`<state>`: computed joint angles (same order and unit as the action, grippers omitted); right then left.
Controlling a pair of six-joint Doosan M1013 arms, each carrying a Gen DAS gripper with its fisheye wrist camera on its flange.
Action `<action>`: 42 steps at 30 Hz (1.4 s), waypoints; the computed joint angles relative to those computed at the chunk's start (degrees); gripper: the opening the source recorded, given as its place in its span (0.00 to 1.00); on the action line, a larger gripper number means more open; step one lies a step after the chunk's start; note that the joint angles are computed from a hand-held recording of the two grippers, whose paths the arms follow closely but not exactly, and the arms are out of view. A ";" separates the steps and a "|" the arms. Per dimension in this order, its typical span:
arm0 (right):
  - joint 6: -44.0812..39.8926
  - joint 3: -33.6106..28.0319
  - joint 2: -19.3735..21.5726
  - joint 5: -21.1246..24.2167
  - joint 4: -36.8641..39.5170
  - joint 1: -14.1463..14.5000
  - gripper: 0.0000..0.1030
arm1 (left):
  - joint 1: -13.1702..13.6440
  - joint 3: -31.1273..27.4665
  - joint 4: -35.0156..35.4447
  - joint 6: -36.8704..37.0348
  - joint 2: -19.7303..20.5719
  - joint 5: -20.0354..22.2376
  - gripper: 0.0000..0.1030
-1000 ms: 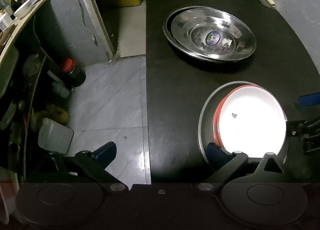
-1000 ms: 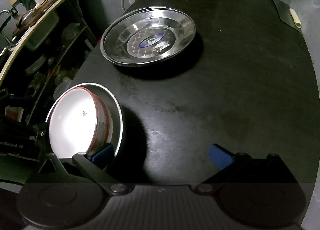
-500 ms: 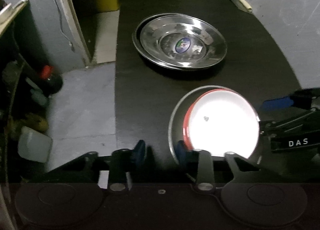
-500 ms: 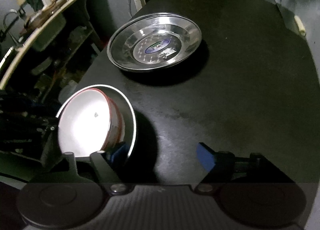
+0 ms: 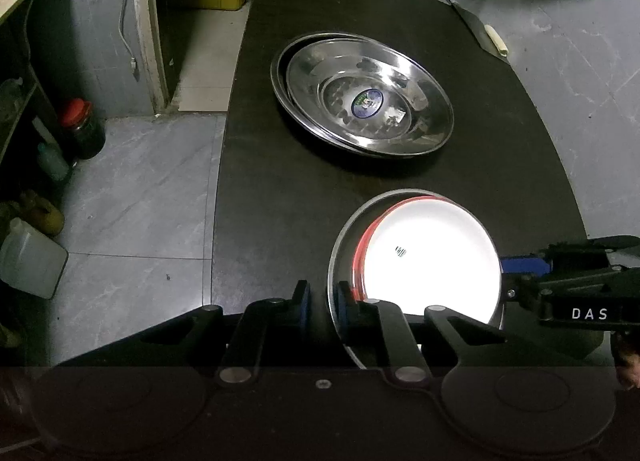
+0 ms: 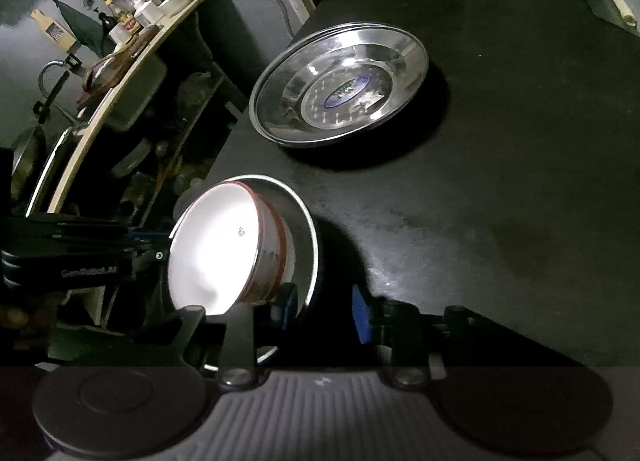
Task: Organize plates and bowls
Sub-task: 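Lift the steel bowl with nested white bowls and carry it over the steel plates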
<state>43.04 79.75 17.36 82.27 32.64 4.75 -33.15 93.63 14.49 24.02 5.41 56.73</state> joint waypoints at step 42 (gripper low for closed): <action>12.53 -7.92 4.47 -2.56 7.32 -1.24 0.16 | 6.20 -7.19 -0.40 10.73 4.70 -8.74 0.04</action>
<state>55.57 71.83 21.83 79.71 39.96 3.51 -26.95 86.44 14.09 34.75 10.11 47.99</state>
